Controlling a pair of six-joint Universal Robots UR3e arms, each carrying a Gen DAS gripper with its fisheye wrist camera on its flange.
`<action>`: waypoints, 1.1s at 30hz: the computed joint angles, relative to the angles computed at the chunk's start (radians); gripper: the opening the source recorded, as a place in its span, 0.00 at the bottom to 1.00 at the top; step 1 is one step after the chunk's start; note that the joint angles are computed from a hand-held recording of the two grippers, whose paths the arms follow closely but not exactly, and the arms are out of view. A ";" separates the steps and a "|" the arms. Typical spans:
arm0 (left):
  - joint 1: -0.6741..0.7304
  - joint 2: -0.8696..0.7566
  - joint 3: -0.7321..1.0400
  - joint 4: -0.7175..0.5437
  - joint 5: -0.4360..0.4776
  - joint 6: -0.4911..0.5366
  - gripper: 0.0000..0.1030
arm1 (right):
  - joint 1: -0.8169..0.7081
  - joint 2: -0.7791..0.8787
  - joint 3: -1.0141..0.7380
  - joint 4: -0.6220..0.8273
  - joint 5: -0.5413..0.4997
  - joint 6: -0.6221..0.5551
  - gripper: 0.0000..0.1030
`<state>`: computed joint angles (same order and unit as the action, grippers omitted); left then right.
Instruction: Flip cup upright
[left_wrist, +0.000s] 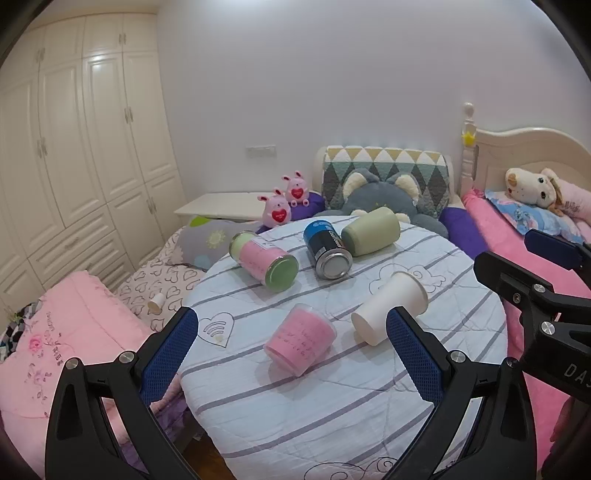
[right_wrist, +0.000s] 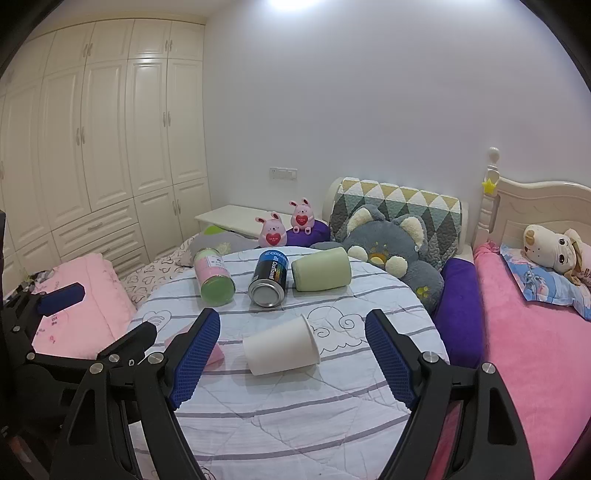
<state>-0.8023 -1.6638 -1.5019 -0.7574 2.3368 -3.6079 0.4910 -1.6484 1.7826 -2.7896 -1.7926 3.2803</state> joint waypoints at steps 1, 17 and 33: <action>0.000 -0.002 0.002 -0.003 -0.001 0.000 1.00 | 0.002 0.003 -0.003 0.002 -0.003 0.002 0.80; 0.017 0.000 -0.012 0.021 -0.044 0.007 1.00 | 0.018 0.018 -0.029 0.037 -0.023 0.029 0.80; 0.070 0.014 -0.058 0.068 -0.108 0.022 1.00 | 0.003 0.042 -0.053 0.059 -0.005 0.043 0.80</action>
<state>-0.7323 -1.6502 -1.5595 -0.6890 2.2292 -3.5856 0.4935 -1.6064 1.7299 -2.7303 -1.7978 3.3235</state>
